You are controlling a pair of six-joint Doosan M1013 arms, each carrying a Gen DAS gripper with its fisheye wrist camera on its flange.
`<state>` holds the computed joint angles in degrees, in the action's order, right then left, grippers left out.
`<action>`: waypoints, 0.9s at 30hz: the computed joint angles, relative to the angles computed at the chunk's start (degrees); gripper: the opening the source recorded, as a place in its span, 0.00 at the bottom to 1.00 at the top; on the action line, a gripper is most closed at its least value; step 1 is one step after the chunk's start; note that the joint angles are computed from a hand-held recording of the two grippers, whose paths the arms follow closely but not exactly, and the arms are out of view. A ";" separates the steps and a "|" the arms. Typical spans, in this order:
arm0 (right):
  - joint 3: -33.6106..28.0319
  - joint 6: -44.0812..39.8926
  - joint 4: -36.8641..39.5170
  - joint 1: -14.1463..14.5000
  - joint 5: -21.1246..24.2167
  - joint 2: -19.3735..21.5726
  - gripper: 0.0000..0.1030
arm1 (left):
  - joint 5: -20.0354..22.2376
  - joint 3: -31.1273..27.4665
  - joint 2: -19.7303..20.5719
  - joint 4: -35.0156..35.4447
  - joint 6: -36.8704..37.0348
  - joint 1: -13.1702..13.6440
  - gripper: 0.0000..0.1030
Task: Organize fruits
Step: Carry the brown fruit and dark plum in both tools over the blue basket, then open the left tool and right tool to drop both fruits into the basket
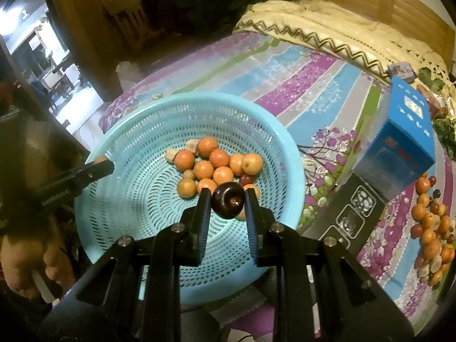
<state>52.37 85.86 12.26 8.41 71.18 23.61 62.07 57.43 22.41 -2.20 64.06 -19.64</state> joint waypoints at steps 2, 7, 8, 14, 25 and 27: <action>-0.05 0.04 -0.21 0.23 0.27 0.14 0.24 | -0.12 0.17 -0.01 -0.47 0.26 0.22 0.26; -0.45 0.11 -0.60 0.52 0.91 0.47 0.24 | -0.22 0.52 0.06 -1.53 1.08 0.47 0.26; -0.50 0.23 -0.63 0.56 0.98 0.52 0.24 | -0.19 0.58 0.07 -1.74 1.22 0.51 0.26; -0.86 0.56 -1.03 0.68 1.43 0.84 0.24 | 0.10 0.80 0.20 -2.79 1.98 0.63 0.26; -0.83 0.67 -0.54 0.61 1.70 1.06 0.24 | 0.84 0.74 0.66 -3.64 2.60 0.82 0.26; -0.57 0.83 -0.33 0.53 1.36 0.96 0.24 | 0.81 0.66 0.78 -3.61 2.52 0.77 0.26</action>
